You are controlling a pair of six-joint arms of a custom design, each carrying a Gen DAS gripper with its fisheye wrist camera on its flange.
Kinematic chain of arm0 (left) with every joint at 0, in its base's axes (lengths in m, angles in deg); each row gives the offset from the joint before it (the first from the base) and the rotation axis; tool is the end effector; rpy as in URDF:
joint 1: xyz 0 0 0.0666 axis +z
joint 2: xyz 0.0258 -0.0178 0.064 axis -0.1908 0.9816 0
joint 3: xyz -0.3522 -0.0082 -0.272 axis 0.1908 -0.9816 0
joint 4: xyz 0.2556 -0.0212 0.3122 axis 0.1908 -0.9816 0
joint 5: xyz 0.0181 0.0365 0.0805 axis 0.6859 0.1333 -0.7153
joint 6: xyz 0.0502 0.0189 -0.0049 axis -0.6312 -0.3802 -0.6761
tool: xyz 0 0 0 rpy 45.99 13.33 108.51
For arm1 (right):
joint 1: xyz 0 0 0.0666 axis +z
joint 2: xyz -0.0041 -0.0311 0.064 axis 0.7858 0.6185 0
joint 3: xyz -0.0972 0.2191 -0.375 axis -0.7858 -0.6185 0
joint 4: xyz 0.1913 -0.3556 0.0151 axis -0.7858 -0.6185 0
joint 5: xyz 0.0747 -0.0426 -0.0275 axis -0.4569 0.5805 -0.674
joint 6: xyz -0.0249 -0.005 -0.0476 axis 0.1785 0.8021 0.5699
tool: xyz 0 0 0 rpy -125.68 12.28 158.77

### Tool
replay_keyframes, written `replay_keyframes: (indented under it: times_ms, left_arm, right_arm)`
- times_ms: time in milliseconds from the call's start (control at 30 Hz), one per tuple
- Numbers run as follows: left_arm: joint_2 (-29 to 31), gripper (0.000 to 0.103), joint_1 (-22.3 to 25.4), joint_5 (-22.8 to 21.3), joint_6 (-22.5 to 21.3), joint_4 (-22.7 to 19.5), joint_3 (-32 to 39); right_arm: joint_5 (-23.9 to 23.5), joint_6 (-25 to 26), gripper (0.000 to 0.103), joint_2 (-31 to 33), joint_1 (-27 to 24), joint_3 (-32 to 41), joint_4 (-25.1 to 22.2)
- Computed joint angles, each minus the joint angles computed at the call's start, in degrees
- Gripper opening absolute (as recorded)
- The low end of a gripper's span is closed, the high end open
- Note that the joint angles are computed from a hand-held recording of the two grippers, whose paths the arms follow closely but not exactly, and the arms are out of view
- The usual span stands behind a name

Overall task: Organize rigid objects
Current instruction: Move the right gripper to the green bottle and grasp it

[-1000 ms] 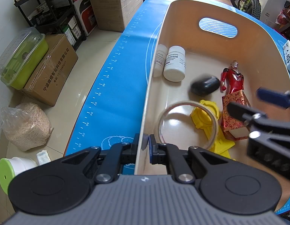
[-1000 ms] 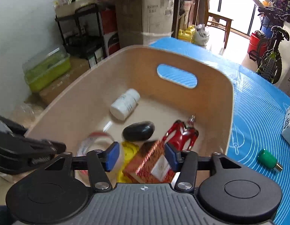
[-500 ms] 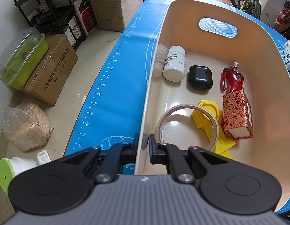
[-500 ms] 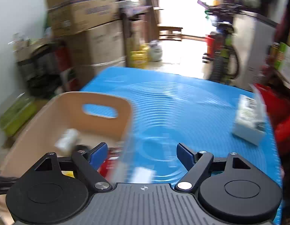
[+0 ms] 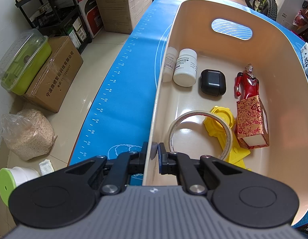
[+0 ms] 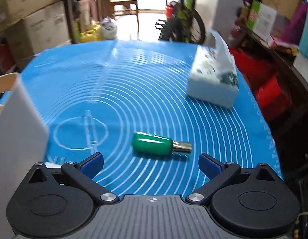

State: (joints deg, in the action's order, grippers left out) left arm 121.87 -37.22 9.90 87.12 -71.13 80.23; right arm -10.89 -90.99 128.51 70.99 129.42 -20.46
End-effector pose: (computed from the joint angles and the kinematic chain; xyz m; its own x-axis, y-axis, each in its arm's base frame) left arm 0.3656 -0.1773 0.5367 -0.8448 0.3873 -0.3693 0.3913 0.9178 0.0674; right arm 0.2997 0.0856 0.4702 -0.6369 0.4994 -0.5874 0.6041 0.7966 0.0224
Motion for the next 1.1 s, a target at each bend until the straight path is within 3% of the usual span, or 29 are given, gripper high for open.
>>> replay_keyframes:
  times_ms: [467,600,767,1100]
  left_arm:
    - [0.0,0.011,0.1,0.0,-0.2,0.0,0.0]
    - [0.0,0.011,0.1,0.0,-0.1,0.0,0.0]
    - [0.1,0.011,0.2,0.0,-0.1,0.0,0.0]
    - [0.0,0.011,0.1,-0.1,-0.1,0.0,0.0]
  right_arm:
    - [3.6,-7.9,0.101,1.8,-1.9,-4.6,6.8]
    - [5.1,-7.0,0.097,2.2,-1.5,-4.8,7.7]
    - [7.1,-4.8,0.078,1.9,-0.4,-5.3,7.9]
    - [13.4,0.2,0.078,-0.2,4.1,-4.8,7.4]
